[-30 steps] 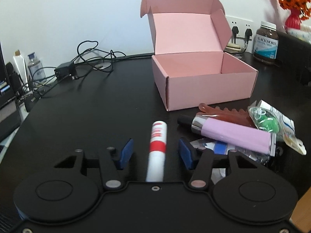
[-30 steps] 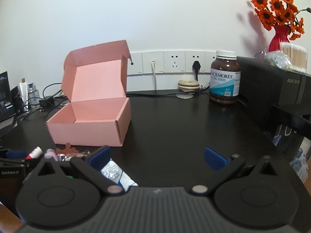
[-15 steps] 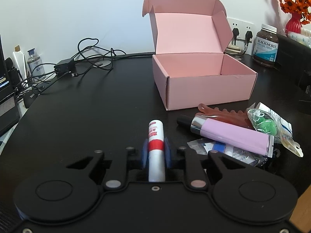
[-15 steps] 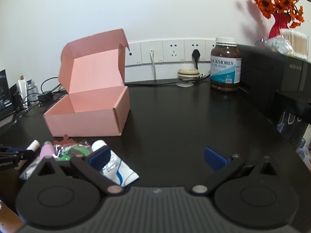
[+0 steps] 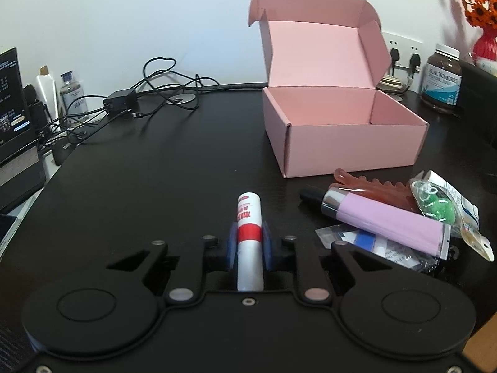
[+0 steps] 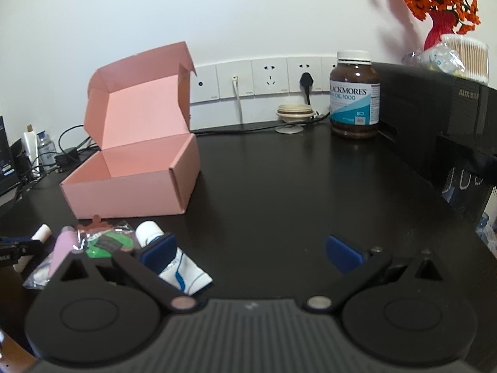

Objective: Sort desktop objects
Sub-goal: 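Carry the stick in the left gripper over the pink box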

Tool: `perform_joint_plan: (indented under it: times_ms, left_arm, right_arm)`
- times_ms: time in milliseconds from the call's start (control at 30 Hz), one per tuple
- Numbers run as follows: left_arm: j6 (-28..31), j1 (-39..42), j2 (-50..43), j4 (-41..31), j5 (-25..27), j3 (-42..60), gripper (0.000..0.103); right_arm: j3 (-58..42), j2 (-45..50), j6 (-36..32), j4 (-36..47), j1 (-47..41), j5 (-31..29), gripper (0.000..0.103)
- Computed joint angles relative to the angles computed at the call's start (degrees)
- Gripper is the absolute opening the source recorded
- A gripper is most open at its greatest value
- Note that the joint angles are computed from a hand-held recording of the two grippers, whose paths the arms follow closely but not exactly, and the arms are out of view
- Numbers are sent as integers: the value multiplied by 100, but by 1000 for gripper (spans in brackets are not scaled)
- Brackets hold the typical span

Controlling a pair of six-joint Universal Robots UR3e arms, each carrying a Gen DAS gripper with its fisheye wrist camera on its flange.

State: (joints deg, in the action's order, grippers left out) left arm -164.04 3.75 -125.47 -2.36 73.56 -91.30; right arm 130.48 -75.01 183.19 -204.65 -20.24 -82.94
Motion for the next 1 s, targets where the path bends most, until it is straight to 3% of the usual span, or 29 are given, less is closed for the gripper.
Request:
perform_joint_plan:
  times_ms: [267,567,1000]
  left_arm:
    - [-101,-63,64,452,-20,-67,18]
    - [-338,-416,-345,226,53,872,17]
    - [-375,-470,-157,874,-16,718,17]
  right_arm:
    - [59,-16,-24,-119,-38,77,102]
    - [111,-27,23,-165,-89,173,102]
    - [193,-17,32,-316,-252,314,102]
